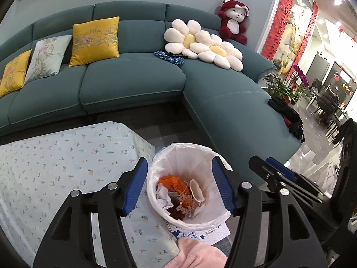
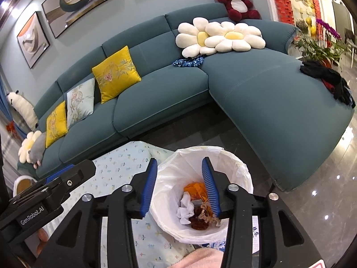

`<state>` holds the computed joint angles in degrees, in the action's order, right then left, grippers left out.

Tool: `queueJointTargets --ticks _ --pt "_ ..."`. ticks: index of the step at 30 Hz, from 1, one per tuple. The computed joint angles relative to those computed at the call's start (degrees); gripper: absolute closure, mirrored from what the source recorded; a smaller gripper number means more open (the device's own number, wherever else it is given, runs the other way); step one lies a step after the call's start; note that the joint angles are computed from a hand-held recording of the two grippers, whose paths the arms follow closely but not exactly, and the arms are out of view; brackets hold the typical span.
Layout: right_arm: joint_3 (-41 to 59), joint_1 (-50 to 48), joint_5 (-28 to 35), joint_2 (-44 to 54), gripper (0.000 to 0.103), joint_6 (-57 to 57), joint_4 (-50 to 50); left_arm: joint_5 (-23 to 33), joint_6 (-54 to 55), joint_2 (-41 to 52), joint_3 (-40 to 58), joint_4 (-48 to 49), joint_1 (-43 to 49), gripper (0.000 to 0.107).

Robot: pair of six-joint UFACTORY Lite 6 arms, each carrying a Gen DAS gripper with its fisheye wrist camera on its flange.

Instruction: Collect trash

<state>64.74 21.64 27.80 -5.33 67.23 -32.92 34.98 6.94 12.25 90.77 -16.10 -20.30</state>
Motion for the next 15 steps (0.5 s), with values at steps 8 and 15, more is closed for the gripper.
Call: queueJointTargets --ticks 8,15 --pt "1.25 6.73 7.63 -1.3 0.058 3.59 -5.43 -0.59 0.07 -7.15 -6.79 0.96 2.81 0.041" --pt "2.01 12.81 14.08 -2.21 0.042 8.06 -9.11 -1.09 0.39 -13.45 -12.79 2.71 5.55 0.034"
